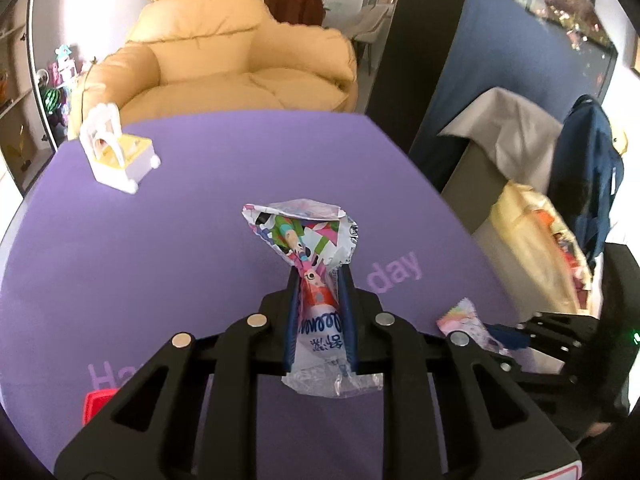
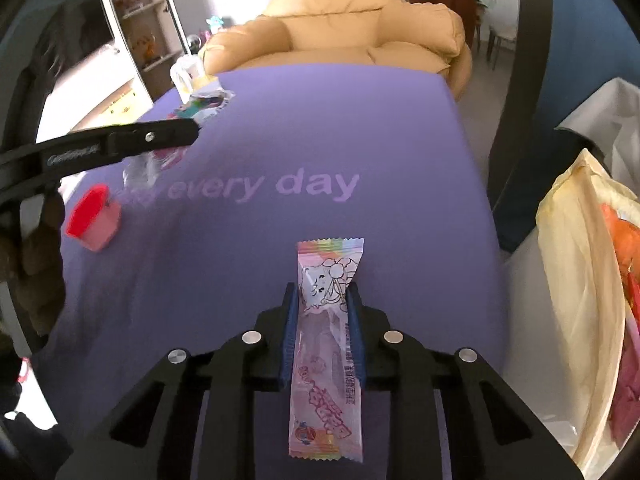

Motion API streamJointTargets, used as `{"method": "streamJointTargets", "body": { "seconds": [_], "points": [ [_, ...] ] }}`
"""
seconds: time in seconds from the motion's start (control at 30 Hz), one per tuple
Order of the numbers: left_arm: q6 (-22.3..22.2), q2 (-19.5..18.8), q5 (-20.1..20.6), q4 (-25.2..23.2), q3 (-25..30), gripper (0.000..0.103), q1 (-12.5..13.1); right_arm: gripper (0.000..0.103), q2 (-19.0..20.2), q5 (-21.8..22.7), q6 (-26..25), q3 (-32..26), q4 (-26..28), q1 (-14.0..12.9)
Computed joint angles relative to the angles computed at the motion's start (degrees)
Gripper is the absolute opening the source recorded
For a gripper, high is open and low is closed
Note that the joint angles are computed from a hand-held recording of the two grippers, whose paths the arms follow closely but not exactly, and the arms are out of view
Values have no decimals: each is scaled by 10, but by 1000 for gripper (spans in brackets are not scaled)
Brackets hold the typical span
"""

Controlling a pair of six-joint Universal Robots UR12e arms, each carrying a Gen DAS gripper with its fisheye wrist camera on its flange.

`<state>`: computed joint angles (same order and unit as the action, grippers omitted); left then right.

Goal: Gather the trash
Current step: 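Carry the wafer pack and candy wrapper over the yellow bag, then open both grippers to drop the wafer pack and candy wrapper into the bag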

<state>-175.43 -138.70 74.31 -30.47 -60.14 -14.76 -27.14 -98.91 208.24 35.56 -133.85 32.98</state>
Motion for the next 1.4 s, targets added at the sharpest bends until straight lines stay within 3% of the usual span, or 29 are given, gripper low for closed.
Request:
{"method": "streamJointTargets", "body": {
  "seconds": [0.23,0.47,0.7,0.83,1.0,1.07,1.13,1.17,1.33,1.4],
  "points": [
    [8,27,-36,49,-24,18,-6,19,-47,-54,-16,67,-91,9],
    [34,30,-91,41,-6,18,-25,19,-105,-145,-13,150,-157,5],
    [99,-7,-158,-44,69,18,-60,19,-184,-234,50,286,-192,-11],
    [128,-53,-190,-129,147,18,-82,19,-215,-266,90,341,-181,-21],
    [150,-115,-204,-232,254,18,-103,19,-242,-274,130,392,-176,-35],
    [163,-141,-206,-264,299,23,-111,19,-246,-270,141,404,-178,-39],
    [169,-159,-206,-285,330,44,-115,19,-250,-265,151,415,-180,-41],
    [164,-167,-205,-289,344,47,-117,19,-250,-263,155,418,-180,-42],
    [138,-172,-213,-265,346,70,-115,19,-246,-250,170,421,-189,-46],
    [123,-167,-220,-253,337,73,-110,19,-243,-254,173,418,-201,-45]
  ]
}}
